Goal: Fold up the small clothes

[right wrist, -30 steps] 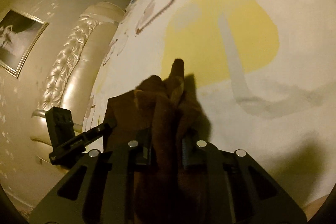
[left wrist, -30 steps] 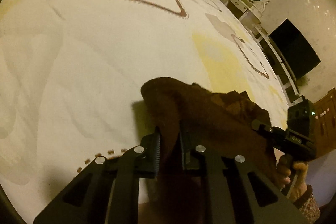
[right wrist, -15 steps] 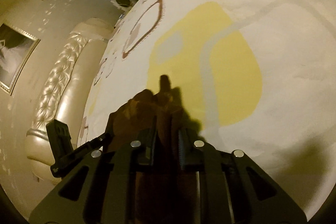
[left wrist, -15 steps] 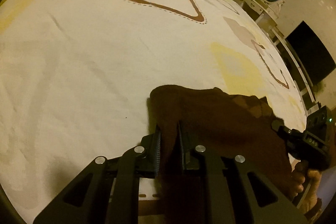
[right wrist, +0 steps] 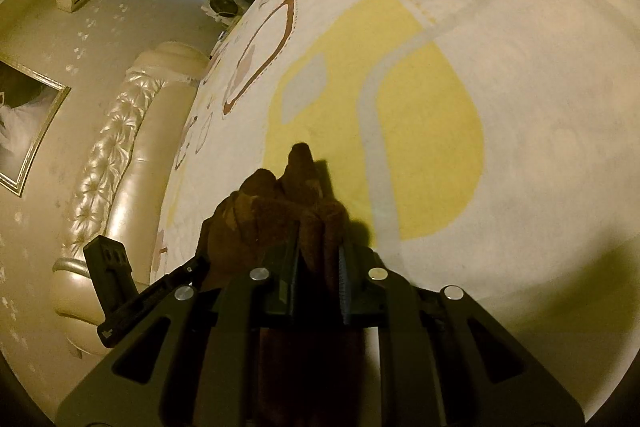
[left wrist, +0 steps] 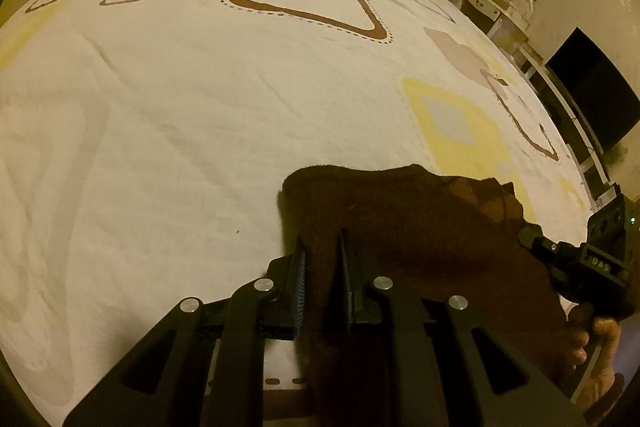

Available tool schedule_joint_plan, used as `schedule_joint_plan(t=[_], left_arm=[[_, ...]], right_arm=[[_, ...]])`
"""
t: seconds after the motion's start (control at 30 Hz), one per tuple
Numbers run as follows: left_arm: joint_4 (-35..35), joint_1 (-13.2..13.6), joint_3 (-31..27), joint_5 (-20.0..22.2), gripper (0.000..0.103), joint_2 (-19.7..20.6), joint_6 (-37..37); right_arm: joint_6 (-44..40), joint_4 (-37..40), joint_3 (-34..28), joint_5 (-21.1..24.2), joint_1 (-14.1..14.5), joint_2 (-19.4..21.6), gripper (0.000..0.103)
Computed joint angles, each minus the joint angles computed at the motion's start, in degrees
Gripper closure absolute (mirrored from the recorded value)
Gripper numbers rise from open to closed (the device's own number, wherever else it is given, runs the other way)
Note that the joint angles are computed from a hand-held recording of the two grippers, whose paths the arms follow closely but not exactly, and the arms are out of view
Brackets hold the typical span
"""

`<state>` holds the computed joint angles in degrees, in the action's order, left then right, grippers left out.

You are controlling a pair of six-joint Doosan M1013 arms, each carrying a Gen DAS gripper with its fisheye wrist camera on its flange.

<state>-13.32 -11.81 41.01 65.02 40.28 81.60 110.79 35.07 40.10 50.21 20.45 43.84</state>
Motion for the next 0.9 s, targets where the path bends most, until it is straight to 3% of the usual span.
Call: schedule_joint_plan(t=[0.1, 0.17, 0.23, 0.33, 0.5, 0.63, 0.83, 0.9], left_arm=[[-1.46, 0.33, 0.09, 0.42, 0.079, -0.2, 0.68], [-3.89, 0.95, 0.86, 0.72, 0.063, -0.74, 1.37], [-7.04, 1.68, 2.71, 0.7, 0.052, -1.88, 2.97], [-11.14, 2.61, 7.62, 0.66, 0.035, -4.84, 5.55], [-16.31, 3.59, 17.78, -0.57, 0.032, -10.82, 7.69], [-21.63, 4.16, 22.59, -0.18, 0.03, -13.58, 7.42], [-20.27, 2.7, 25.12, -1.64, 0.031, -15.37, 6.88], [-18.1, 1.94, 24.78, -1.57, 0.041, -15.38, 5.76]], right_arm=[[0.09, 2.55, 1.89, -0.91, -0.28, -0.83, 0.082], [-0.09, 4.69, 4.13, -1.6, -0.52, -2.05, 0.074], [-0.98, 5.74, 6.53, -1.89, -0.63, -3.54, 0.062], [-3.84, 7.61, 11.23, -2.52, -0.55, -6.41, 0.053], [-7.8, 11.04, 19.18, -3.48, 0.24, -11.12, 0.048], [-10.65, 14.41, 23.07, -3.48, 1.07, -13.31, 0.043], [-12.88, 17.27, 25.54, -4.26, 2.2, -14.44, 0.038], [-12.74, 18.36, 25.83, -4.92, 2.23, -14.5, 0.038]])
